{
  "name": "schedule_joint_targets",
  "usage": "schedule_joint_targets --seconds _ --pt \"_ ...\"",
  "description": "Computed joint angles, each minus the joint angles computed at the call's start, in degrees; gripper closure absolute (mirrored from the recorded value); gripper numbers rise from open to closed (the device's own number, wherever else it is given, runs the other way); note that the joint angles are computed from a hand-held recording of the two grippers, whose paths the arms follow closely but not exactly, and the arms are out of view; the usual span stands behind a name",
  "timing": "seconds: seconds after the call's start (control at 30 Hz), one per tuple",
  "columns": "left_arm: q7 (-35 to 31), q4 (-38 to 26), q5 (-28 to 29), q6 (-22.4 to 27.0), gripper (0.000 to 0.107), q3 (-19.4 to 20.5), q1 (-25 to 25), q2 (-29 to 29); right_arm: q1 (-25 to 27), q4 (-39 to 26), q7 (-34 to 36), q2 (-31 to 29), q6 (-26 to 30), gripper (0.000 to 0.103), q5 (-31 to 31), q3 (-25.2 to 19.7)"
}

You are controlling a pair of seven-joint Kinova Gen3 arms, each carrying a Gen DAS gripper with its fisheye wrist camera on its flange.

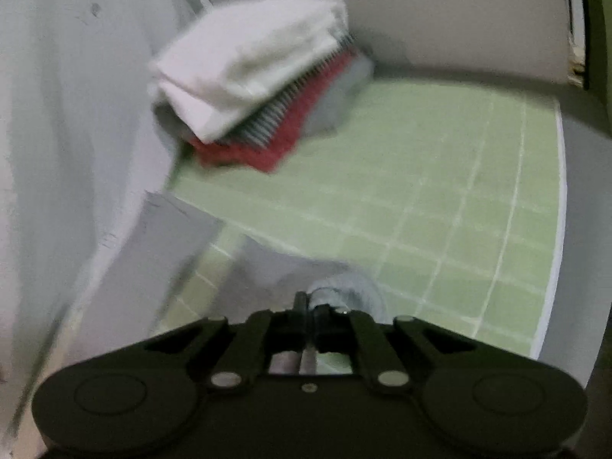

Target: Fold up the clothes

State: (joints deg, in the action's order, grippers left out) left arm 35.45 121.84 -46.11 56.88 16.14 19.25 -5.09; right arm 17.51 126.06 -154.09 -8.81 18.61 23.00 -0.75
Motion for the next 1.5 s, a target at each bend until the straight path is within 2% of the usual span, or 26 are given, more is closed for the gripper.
schedule_joint_targets --seconds 0.07,0.23,0.37,0.5,0.6,0.77,0.83,0.9,0.97,1.07,1.17,1.27,1.3,1.33,1.37,1.4,1.43,1.5 --pt "-0.12 -1.56 0.05 3.45 0.104 0.95 0.43 -1.14 -0.74 -0.32 4.43 -2.75 0.56 0.1 -4.2 1.8" --pt "-3.52 -6.94 1.52 13.86 0.104 4.29 0.69 -2.91 7.84 -2.13 11.42 -6.45 3.87 0.1 -12.71 -3.79" --pt "-4.79 -10.26 2.44 18.46 0.104 4.21 1.37 -3.72 6.73 -4.08 15.88 -7.34 6.77 0.1 -16.71 -1.45" --pt "-5.39 -12.33 2.22 17.7 0.104 3.53 0.37 -2.83 9.73 -6.68 17.67 -4.45 6.37 0.1 -18.23 -5.17" --pt "-4.43 -13.81 1.46 16.84 0.104 2.72 -0.22 -0.78 8.96 -9.23 16.96 -0.79 5.06 0.1 -17.36 -5.88" --pt "-4.8 -16.05 1.0 13.97 0.104 -0.61 -0.16 3.18 6.51 -15.91 19.39 7.82 5.32 0.1 -20.59 -4.16" --pt "-5.92 -17.65 0.76 12.51 0.104 -2.31 -0.29 5.35 5.59 -20.66 18.0 11.9 8.07 0.1 -20.04 -4.33" --pt "-7.78 -19.95 0.72 11.54 0.104 -4.19 -0.41 7.75 1.1 -25.97 15.28 16.15 10.5 0.1 -17.2 -1.63" --pt "-9.63 -22.21 0.51 10.26 0.104 -6.19 -0.56 10.19 -4.21 -31.28 15.47 20.54 11.69 0.102 -16.37 2.78" --pt "-12.25 -24.47 -1.15 6.09 0.104 -9.56 -1.26 13.98 -10.56 -39.24 20.9 28.35 10.08 0.102 -21.11 9.78" --pt "-14.11 -27.62 -3.05 0.94 0.103 -13.44 -1.5 19.07 -13.18 -47.21 26.86 36.1 8.6 0.103 -26.88 12.46" --pt "-18.7 -32.7 0.54 -0.27 0.09 -14.57 -3.24 24.13 -11.36 -54.12 29.98 40.71 11.82 0.103 -26.9 7.75" --pt "-20.0 -33.4 1.29 -0.22 0.08 -15.12 -2.75 24.81 -10.42 -55.77 30.81 41.93 12.05 0.101 -26.02 5.44" --pt "-20.92 -33.5 1.54 -0.4 0.068 -15.52 -2.17 25.15 -9.85 -56.41 31.25 42.57 12.21 0.095 -24.63 3.55" --pt "-21.86 -33.62 1.82 -0.57 0.061 -15.92 -1.59 25.49 -9.89 -56.04 30.81 42.44 13.15 0.081 -22.73 2.55" --pt "-22.68 -33.29 2.05 -0.56 0.05 -16.29 -0.82 25.57 -9.79 -54.7 30.04 42.03 13.28 0.074 -20.4 1.57" --pt "-23.7 -32.99 2.83 -0.39 0.047 -16.59 -0.32 25.6 -9.62 -53.65 29.01 41.77 13.77 0.066 -18.07 0.69" --pt "-25.27 -32.21 4.83 -0.45 0.047 -17.29 0.36 25.53 -8.38 -52.36 25.25 41.48 15.44 0.066 -13.43 -1.9"
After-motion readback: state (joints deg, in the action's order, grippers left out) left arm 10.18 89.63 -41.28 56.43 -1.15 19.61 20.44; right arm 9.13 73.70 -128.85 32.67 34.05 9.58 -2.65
